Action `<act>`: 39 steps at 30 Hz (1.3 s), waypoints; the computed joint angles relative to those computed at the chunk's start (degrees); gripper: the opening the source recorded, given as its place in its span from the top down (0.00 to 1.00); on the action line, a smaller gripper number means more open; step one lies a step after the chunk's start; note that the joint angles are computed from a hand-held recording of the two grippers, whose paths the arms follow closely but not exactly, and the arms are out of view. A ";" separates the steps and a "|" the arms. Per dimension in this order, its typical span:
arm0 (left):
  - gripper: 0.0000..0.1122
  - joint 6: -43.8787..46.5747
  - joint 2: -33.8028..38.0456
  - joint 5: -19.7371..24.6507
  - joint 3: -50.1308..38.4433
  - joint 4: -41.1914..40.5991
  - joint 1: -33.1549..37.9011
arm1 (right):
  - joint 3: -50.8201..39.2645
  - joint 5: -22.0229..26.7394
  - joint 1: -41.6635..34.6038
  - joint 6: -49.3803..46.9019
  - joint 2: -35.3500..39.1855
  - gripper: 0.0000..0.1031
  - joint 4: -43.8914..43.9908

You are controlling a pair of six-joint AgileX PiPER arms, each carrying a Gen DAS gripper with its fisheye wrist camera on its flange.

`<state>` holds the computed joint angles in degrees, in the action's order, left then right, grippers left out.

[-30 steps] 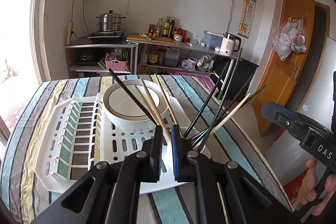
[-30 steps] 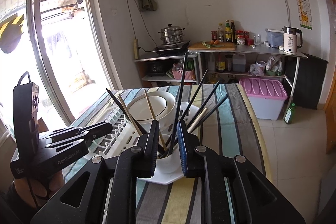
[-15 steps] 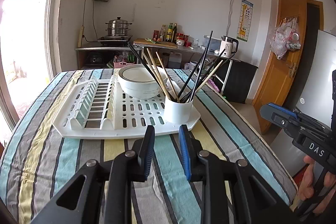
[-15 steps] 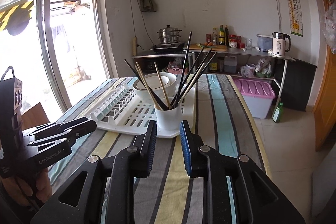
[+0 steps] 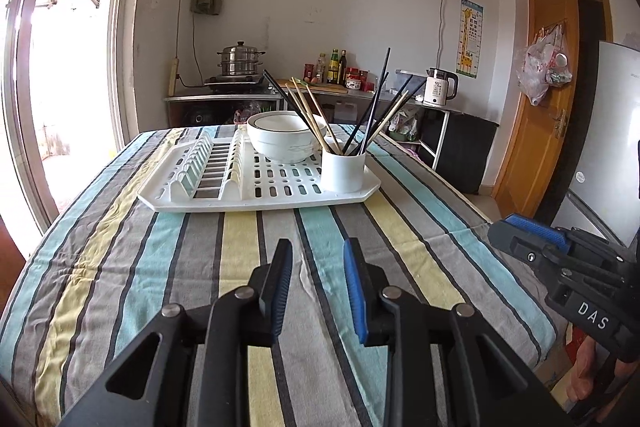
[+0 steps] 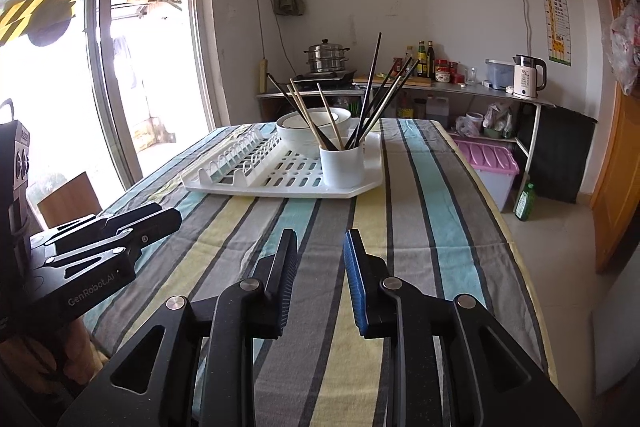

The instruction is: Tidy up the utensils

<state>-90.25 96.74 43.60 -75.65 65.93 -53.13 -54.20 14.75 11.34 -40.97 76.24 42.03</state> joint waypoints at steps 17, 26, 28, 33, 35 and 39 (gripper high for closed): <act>0.75 -6.10 -1.57 4.60 4.33 3.53 -4.41 | 4.09 -3.26 2.84 9.33 -2.65 0.70 -10.02; 0.75 -6.09 -1.36 5.12 4.34 3.57 -4.61 | 4.34 -3.81 3.46 10.73 -2.70 0.70 -11.35; 0.75 -6.15 -1.36 5.12 4.36 3.62 -4.64 | 4.54 -4.01 3.52 10.65 -2.94 0.70 -11.26; 0.75 -5.33 -1.20 5.13 3.88 3.10 -4.59 | 4.41 -3.82 3.40 10.42 -2.90 0.70 -11.04; 0.75 -5.16 -1.18 5.24 3.89 3.12 -4.68 | 4.47 -3.85 3.42 10.32 -3.01 0.70 -10.98; 0.75 -4.70 -1.12 5.16 3.84 2.91 -4.87 | 4.54 -3.69 3.38 9.73 -3.09 0.70 -10.39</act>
<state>-94.94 95.61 48.76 -71.80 68.84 -58.00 -49.66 11.06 14.71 -31.24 73.15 31.65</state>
